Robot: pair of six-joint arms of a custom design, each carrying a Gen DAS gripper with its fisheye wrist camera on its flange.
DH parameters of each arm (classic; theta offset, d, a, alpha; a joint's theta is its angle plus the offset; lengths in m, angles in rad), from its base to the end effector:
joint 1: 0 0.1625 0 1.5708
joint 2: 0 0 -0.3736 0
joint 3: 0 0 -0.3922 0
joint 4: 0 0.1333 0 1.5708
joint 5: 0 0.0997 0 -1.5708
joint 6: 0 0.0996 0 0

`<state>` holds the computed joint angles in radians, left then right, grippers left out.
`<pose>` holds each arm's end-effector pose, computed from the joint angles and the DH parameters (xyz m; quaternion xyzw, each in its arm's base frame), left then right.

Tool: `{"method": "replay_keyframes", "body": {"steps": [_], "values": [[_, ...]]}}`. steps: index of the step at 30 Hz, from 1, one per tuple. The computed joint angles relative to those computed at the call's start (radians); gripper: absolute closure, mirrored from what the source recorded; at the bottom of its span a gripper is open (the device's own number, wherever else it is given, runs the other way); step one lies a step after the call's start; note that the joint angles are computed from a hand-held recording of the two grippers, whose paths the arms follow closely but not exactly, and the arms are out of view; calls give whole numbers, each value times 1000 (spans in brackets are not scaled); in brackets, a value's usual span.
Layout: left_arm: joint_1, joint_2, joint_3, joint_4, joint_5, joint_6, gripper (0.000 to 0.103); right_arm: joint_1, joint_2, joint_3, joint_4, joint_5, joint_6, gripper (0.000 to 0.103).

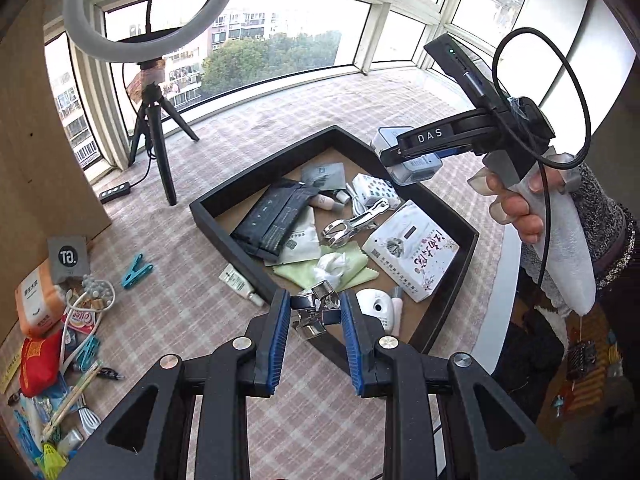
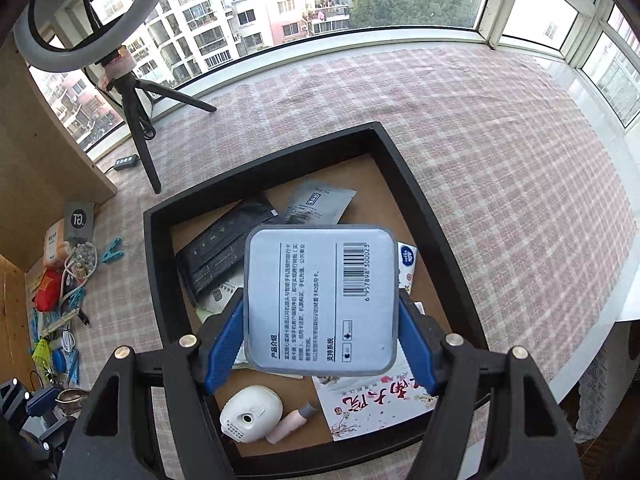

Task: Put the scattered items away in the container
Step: 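Carry the tin and nail clipper over the tray and open both grippers, then move both grippers back from the tray to the pile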

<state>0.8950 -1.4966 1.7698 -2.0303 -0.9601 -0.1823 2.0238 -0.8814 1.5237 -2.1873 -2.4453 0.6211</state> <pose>-0.1757 -0.5236 0.3675 0.2048 0.9277 -0.2052 0.2353 0.3355 -0.5593 0.1494 -0.0706 -0.9031 0.2066 0.3698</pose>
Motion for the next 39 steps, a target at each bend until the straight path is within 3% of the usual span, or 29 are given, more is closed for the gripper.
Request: {"method": "replay_keyframes", "body": {"steps": [2, 4, 5, 13, 23, 27, 32, 39], "values": [[-2, 60, -38, -35, -5, -5, 78, -11, -26, 22, 10, -6, 15, 34], [4, 116, -86, -30, -9, -8, 61, -26, -47, 35, 18, 8, 19, 34], [6, 136, -103, -24, -6, -20, 46, -29, -56, 42, 26, -1, 41, 34], [20, 129, -97, -23, 43, -54, 45, -24, -87, 73, -11, -19, 35, 34], [45, 25, -17, 45, 88, -149, 45, -6, -25, 46, -57, 24, -20, 34], [63, -65, 43, 99, 126, -196, 45, 12, 23, 34, -113, 51, -102, 34], [99, -213, 127, 184, 184, -276, 45, 33, 104, 22, -207, 124, -286, 34], [165, -442, 218, 424, 274, -430, 45, 73, 261, -66, -221, 154, -483, 34]]}}
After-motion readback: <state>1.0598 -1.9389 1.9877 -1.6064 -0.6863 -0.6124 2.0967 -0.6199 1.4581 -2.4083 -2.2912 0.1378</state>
